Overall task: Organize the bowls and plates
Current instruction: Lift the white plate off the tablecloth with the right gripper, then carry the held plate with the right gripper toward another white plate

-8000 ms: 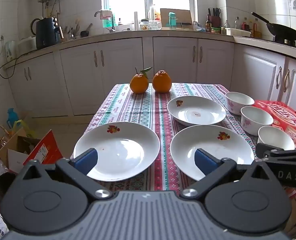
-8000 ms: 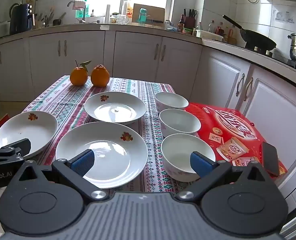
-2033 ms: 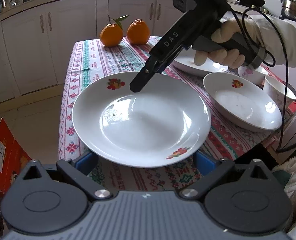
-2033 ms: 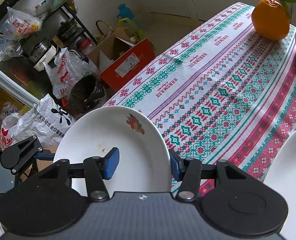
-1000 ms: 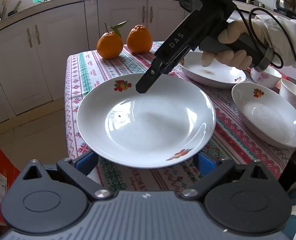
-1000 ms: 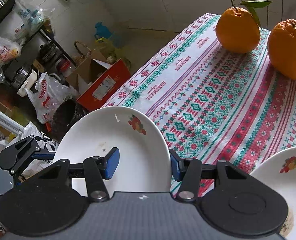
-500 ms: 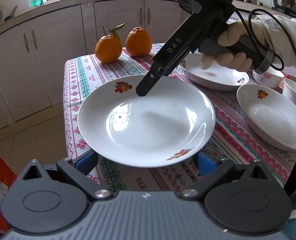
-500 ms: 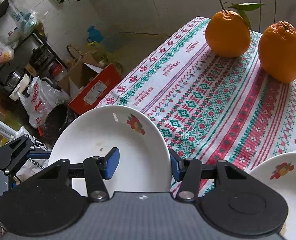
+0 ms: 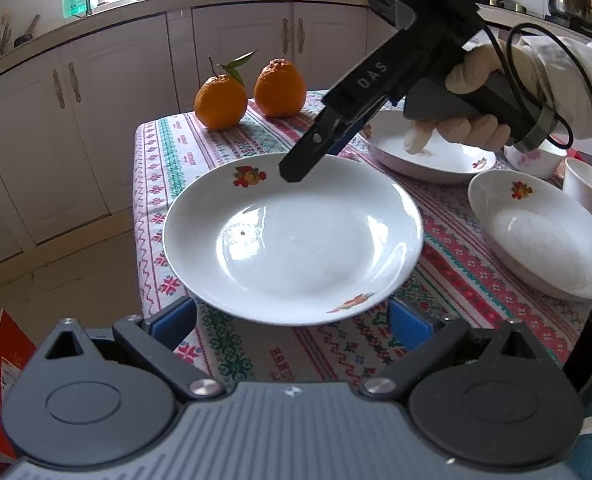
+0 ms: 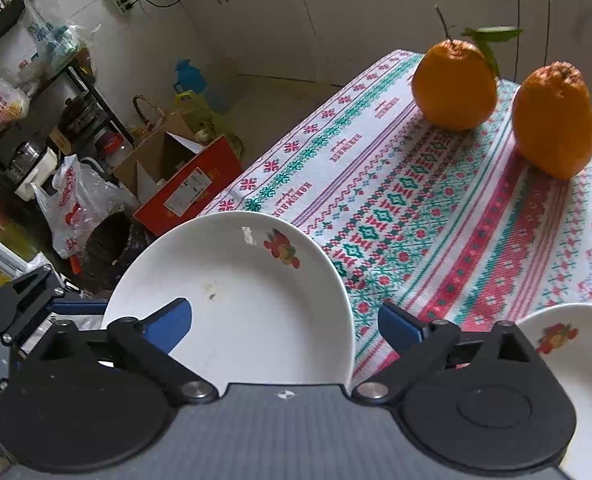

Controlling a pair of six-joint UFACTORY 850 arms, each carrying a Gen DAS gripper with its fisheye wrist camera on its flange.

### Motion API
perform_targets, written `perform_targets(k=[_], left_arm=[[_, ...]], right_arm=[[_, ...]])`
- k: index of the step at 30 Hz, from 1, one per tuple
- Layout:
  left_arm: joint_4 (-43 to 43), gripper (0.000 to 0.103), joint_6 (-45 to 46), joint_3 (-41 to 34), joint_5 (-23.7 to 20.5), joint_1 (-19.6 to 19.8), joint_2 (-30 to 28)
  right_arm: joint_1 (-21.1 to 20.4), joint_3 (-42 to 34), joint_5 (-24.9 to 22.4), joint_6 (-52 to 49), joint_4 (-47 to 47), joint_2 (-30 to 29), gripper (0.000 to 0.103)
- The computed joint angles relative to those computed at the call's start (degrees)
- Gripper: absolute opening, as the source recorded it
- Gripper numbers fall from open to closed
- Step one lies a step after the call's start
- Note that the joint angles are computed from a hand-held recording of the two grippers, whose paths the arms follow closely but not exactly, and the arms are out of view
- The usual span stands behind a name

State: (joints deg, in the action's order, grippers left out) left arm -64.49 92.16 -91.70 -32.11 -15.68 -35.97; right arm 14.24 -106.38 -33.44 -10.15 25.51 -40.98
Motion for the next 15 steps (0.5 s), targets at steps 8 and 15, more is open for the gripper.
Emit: perform_targets(k=[8, 15], left_arm=[[-8.22, 0.101, 5.45, 7.55, 1.78, 0.13, 5.90], [-12.25, 0.101, 8.51, 13.39, 0.43, -0.59, 10.29]], right_arm=[[1.80, 11.20, 6.81, 1.78, -3.63, 9.83, 0.103], [4.49, 25.94, 13.85, 11.80, -14.18, 22.25, 0.103]])
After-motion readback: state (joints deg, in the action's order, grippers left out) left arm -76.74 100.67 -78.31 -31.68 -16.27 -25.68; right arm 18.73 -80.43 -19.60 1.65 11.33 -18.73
